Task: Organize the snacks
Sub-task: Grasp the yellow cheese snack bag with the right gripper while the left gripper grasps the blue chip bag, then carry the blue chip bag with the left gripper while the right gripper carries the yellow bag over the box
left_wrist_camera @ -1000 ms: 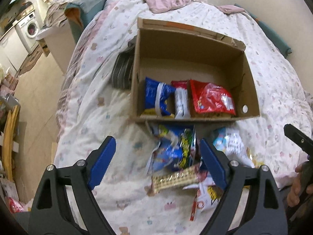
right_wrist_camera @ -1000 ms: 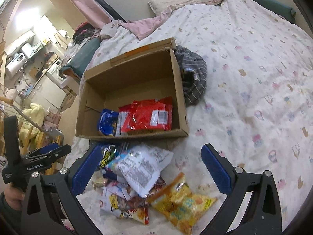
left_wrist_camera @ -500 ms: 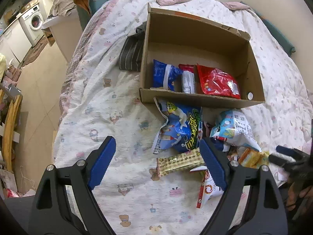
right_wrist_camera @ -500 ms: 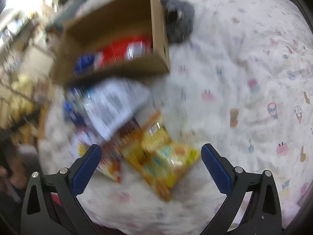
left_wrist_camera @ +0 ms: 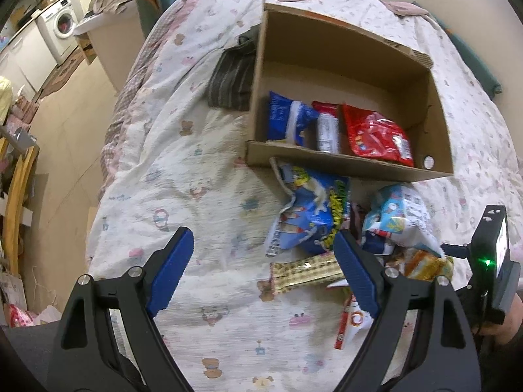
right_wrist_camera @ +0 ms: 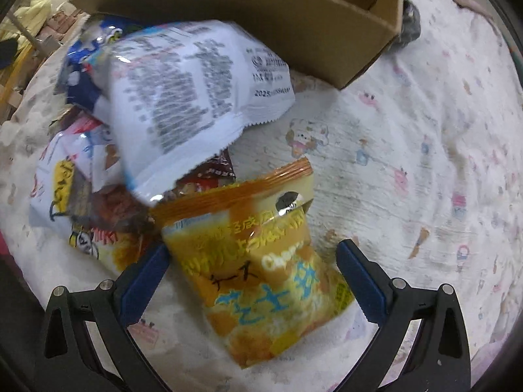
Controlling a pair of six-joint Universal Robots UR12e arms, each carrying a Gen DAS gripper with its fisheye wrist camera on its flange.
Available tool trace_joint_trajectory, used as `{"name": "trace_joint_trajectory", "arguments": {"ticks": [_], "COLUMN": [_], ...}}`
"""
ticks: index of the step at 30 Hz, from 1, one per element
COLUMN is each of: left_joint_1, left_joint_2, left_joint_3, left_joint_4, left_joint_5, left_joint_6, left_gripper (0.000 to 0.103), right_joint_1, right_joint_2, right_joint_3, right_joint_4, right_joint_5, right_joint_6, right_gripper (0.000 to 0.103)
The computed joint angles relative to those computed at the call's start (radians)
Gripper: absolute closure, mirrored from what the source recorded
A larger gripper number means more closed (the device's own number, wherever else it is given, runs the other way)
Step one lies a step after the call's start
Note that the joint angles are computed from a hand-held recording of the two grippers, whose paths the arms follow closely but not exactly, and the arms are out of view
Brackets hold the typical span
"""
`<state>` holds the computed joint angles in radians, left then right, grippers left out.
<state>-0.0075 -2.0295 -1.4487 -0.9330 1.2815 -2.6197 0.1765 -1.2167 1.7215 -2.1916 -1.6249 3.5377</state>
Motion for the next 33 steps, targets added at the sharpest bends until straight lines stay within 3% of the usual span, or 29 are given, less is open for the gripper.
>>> {"name": "trace_joint_trajectory", "arguments": {"ticks": [2,7,14,19,22,27,33], "left_joint_1": [-0.001,0.005,-0.009,-0.044,-0.065,-0.097,-0.109], "left_joint_2": [-0.009,-0.032,-0.038,-0.048,-0.058,-0.103,-0.12], "left_joint_3": [0.007,0.038,0.037,0.042,0.055,0.11,0.111], "left_joint_4": [-0.002,-0.063,-0.062,-0.039,-0.047,-0.144,-0.159], "left_joint_5": [0.027,0.046,0.057,0.089,0.091,0.109,0.127], "left_joint_6": [-0.009,-0.059,-0.049,-0.007,0.024,0.037,0.041], "left_gripper": [0.018,0.018,0.018,0.018,0.018,0.018,0.02], "right_joint_1": [-0.012,-0.024,-0.025,-0.014,-0.02,-0.029,-0.035], "right_joint_2": [-0.003,-0.037,-0.12,-0.158,-0.164,-0.158,-0.147], "right_joint_3": [0.004,0.045,0.127,0.169,0.187,0.185,0.188], "right_joint_4": [-0.005,-0.086,-0.278,-0.422,-0.508,-0.52,-0.534], "right_joint_5": [0.043,0.08,0.046,-0.09,-0.114,-0.089,-0.07], "right_joint_6": [-0.008,0.008,0.133,0.211,0.252,0.262,0.277], "right_gripper": [0.031,0.049,0.053,0.054,0.054,0.054,0.054]}}
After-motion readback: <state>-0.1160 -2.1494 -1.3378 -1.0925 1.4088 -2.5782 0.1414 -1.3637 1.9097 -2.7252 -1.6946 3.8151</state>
